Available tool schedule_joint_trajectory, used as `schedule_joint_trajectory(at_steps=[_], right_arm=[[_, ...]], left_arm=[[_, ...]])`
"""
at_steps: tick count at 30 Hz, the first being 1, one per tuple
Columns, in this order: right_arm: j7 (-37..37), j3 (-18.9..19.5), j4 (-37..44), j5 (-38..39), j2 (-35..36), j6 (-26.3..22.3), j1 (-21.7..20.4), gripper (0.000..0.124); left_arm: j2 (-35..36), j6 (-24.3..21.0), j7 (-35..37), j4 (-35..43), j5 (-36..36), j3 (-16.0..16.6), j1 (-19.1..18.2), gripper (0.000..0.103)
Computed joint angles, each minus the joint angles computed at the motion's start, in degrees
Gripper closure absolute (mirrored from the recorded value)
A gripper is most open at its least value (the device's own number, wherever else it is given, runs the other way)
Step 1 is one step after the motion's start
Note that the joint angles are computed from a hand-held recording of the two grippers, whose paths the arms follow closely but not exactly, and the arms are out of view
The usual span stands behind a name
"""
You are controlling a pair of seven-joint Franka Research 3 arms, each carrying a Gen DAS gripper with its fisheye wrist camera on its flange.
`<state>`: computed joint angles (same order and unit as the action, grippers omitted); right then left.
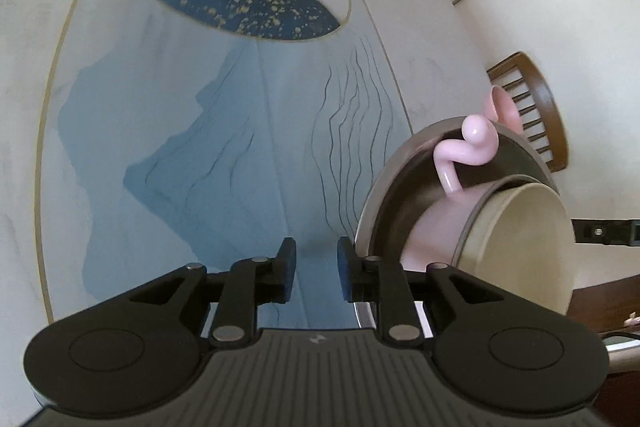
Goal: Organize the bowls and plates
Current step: 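Lift the steel bowl with nested pot and lower it onto the pink bear plate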
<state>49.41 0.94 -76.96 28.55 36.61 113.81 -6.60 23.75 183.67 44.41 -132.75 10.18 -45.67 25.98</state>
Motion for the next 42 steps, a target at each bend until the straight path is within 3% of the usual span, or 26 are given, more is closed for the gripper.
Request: schedule_joint_trajectory(at_steps=[5, 9, 11, 13, 14, 16, 18, 20, 22, 24, 26, 28, 30, 35, 36, 40, 42], right_arm=[[0.18, -0.13, -0.55, -0.47, -0.36, 0.52, 0.34, 0.118], [0.46, -0.25, -0.90, -0.78, -0.60, 0.77, 0.51, 0.117], [0.69, -0.31, -1.07, -0.92, -0.74, 0.79, 0.58, 0.117], [0.75, -0.34, -1.13, -1.07, -0.75, 0.75, 0.63, 0.118], [0.87, -0.35, -1.00, -1.14, -0.64, 0.67, 0.66, 0.118], [0.79, -0.35, -1.24, -1.26, -0.77, 0.98, 0.74, 0.118], [0.69, -0.35, -1.50, -1.30, -0.91, 1.17, 0.75, 0.118], [0.64, -0.36, -1.58, -1.34, -0.98, 1.07, 0.72, 0.117], [0.55, -0.39, -1.75, -1.44, -1.12, 1.13, 0.75, 0.118], [0.64, -0.41, -1.71, -1.42, -1.08, 1.13, 0.76, 0.118], [0.50, -0.41, -1.83, -1.49, -1.15, 1.25, 0.78, 0.118], [0.54, -0.44, -2.14, -1.48, -1.33, 1.49, 0.84, 0.117], [0.49, -0.45, -2.51, -1.46, -1.55, 1.83, 0.91, 0.117], [0.83, -0.50, -2.76, -1.45, -1.64, 1.69, 0.96, 0.117], [0.78, -0.51, -2.85, -1.59, -1.64, 1.62, 1.02, 0.117], [-0.01, -0.49, -4.18, -1.76, -2.28, 2.88, 1.30, 0.117], [0.04, -0.47, -4.81, -1.50, -2.52, 3.48, 1.38, 0.117]], left_arm=[[0.99, 6.74, -1.93, -4.87, 3.52, -5.60, 7.53, 0.077], [1.45, 7.15, -4.04, -4.56, 6.65, -5.02, 7.58, 0.076], [1.04, 7.81, -5.21, -5.53, 8.86, -6.42, 9.83, 0.073], [-1.36, 9.33, -6.69, -6.97, 9.48, -4.65, 8.70, 0.045], [-2.65, 10.40, -7.21, -7.43, 9.17, -2.56, 6.68, 0.040], [-2.54, 12.12, -7.71, -7.16, 10.05, -0.27, 4.51, 0.038], [-1.83, 10.90, -7.98, -5.77, 11.30, 1.70, 2.48, 0.038], [0.96, 11.11, -9.16, -4.80, 14.07, 0.64, 4.11, 0.039], [2.05, 12.89, -10.45, -4.62, 15.20, 1.75, 3.42, 0.043], [4.22, 13.82, -12.17, -3.99, 17.90, 0.70, 5.16, 0.052], [6.75, 14.86, -13.95, -3.42, 21.22, -1.02, 7.58, 0.054], [7.79, 13.66, -15.41, -2.68, 23.80, -1.74, 8.49, 0.065], [9.17, 13.58, -17.35, -2.30, 25.60, -2.30, 9.27, 0.068], [9.91, 15.32, -20.80, -1.13, 28.63, -0.84, 7.43, 0.073], [9.47, 15.14, -21.31, -0.66, 28.89, -0.11, 6.38, 0.082], [6.47, 12.43, -24.80, 0.09, 29.25, 2.38, 3.05, 0.093], [5.34, 10.55, -26.66, -0.25, 30.17, 1.72, 3.72, 0.096]])
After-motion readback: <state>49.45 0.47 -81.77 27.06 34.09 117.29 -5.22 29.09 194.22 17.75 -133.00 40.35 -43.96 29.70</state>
